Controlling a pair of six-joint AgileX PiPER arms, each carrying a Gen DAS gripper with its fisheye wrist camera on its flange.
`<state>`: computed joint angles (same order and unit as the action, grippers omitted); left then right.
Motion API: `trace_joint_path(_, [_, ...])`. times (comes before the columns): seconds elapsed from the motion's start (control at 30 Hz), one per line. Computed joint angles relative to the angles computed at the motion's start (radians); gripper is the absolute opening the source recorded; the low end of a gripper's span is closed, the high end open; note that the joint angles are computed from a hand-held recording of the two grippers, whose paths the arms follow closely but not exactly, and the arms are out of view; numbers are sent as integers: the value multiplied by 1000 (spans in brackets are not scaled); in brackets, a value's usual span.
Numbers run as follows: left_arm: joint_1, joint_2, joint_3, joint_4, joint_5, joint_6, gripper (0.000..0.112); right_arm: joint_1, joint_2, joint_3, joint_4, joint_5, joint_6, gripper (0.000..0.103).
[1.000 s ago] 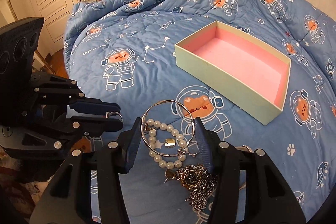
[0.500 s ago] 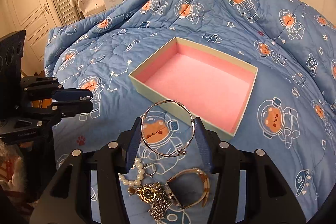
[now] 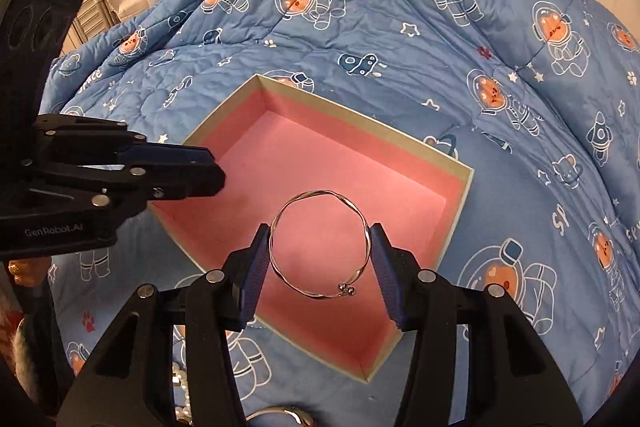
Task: Organize jewelry
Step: 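Carry ring and bangle into the pink box while both grippers open to release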
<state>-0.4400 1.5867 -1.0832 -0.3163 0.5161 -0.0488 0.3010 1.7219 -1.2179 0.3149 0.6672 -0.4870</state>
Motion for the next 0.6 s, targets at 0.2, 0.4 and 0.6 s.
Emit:
trace_joint_path(0.2, [10,155,-147,-1,71,-3,17,11,95,-82,-56,14,25,50])
trace_joint_path(0.4, [30,240,-230,-26,103,-23,17,23,158,-142,-94,40,52,50])
trace_joint_path(0.6, [6,260,-240,55,92,-80,17,36,190,-168,-131,45,97,50])
